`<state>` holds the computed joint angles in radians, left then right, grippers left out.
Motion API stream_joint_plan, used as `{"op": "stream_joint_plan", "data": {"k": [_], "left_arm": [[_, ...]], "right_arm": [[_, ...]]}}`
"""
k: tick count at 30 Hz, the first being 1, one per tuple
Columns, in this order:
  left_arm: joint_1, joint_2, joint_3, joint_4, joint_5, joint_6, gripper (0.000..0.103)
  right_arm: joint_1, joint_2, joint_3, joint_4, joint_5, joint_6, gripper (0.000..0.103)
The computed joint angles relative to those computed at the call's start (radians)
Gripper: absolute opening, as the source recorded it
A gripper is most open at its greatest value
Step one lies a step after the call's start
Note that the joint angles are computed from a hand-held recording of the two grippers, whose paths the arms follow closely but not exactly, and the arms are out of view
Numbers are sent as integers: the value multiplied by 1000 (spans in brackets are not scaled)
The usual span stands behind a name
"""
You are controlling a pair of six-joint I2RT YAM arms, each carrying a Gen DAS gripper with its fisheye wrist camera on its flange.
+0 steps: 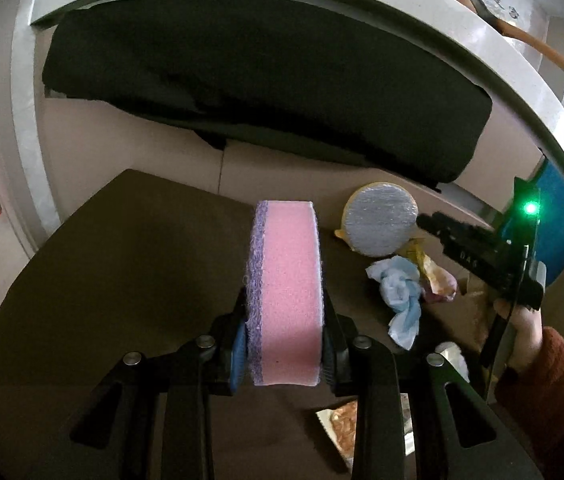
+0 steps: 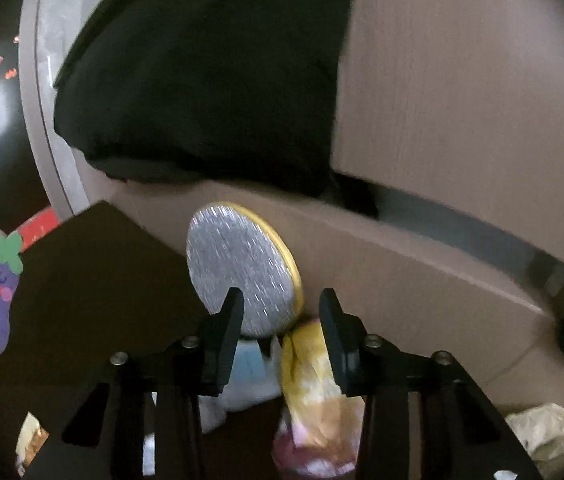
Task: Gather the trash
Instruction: 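Grasp the round silver glitter sponge with the right tool while the left tool holds the eggplant sponge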
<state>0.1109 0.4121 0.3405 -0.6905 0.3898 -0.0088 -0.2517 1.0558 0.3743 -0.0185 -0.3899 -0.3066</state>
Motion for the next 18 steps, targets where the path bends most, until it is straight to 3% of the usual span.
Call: {"op": "stream_joint_plan", "data": {"k": [1, 4, 9, 12, 15, 18], "left_arm": [[-28, -3, -7, 11, -16, -22, 31], [40, 17, -18, 23, 53, 6, 31], [80, 27, -24, 18, 83, 14, 31], [112, 21, -18, -9, 98, 41, 31], [165, 24, -14, -31, 130, 72, 31], [170, 46, -21, -12, 132, 55, 31]], "right_arm": [[20, -13, -12, 30, 14, 4, 34], [96, -19, -22, 104, 84, 18, 34], [158, 87, 41, 115, 117, 18, 34], [152, 88, 68, 5, 47, 6, 34], [112, 15, 68, -191, -131, -54, 34], [124, -173, 14, -314, -133, -123, 33]]}}
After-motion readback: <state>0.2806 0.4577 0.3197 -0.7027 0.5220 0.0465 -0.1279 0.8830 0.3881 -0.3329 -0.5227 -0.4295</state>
